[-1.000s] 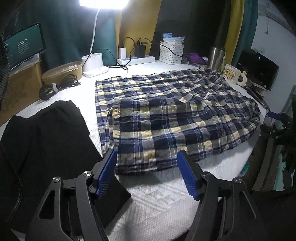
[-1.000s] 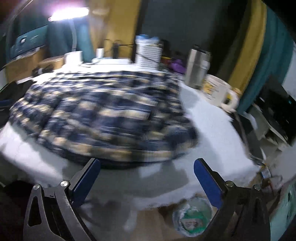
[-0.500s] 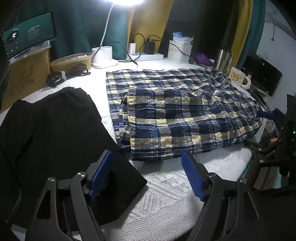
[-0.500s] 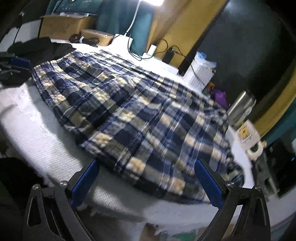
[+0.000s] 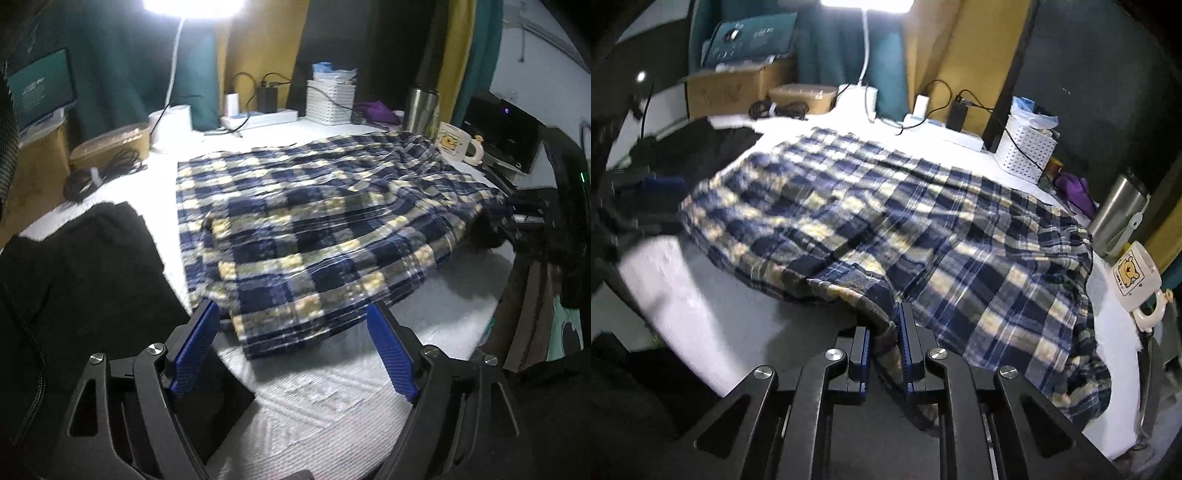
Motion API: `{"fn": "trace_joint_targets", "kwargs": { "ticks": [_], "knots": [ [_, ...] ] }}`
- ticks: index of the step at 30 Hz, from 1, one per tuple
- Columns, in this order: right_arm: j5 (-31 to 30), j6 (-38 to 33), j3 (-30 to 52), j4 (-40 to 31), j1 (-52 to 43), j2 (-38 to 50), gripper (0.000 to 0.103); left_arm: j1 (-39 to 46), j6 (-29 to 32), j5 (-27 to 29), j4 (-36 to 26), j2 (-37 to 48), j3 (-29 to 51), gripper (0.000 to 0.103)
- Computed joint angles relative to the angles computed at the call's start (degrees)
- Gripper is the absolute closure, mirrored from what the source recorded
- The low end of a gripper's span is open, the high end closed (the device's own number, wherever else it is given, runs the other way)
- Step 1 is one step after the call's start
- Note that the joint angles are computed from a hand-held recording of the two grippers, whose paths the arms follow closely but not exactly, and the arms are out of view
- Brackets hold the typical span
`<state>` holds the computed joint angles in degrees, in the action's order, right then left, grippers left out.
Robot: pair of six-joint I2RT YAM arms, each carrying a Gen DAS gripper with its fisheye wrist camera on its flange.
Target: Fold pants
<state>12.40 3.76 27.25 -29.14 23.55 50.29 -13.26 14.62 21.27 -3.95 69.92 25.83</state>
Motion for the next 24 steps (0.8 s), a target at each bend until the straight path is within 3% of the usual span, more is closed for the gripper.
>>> {"fn": "trace_joint_targets", "kwargs": {
  "ticks": [2,6,11,15,24],
  "knots": [
    [-2.77,-1.74,1.64,-0.63,-3.28,0.32,0.089,-1.63,-0.72,-0.97,1.29,-0.2,-0.35,0.012],
    [-7.07,-4.66,4.47,-1.36,-8.34,2.12,0.089,-6.73,-0.42,-5.31,3.74,0.08,-0.87,0.01],
    [-10.53,-5.94,6.94,-1.66,-11.75,3.48,0.089,-14.42,1.61,-18.04,7.94,3.26,-0.27,0.01],
    [-12.6,-7.04,8.49,-1.99,-13.7,4.35,0.089,-17.25,2.3,-24.18,10.09,7.37,1.08,0.01],
    [-17.54,-9.5,10.63,-2.54,-18.44,5.29,0.089,-12.31,-1.28,-18.29,10.17,5.55,3.26,0.01]
  ]
}}
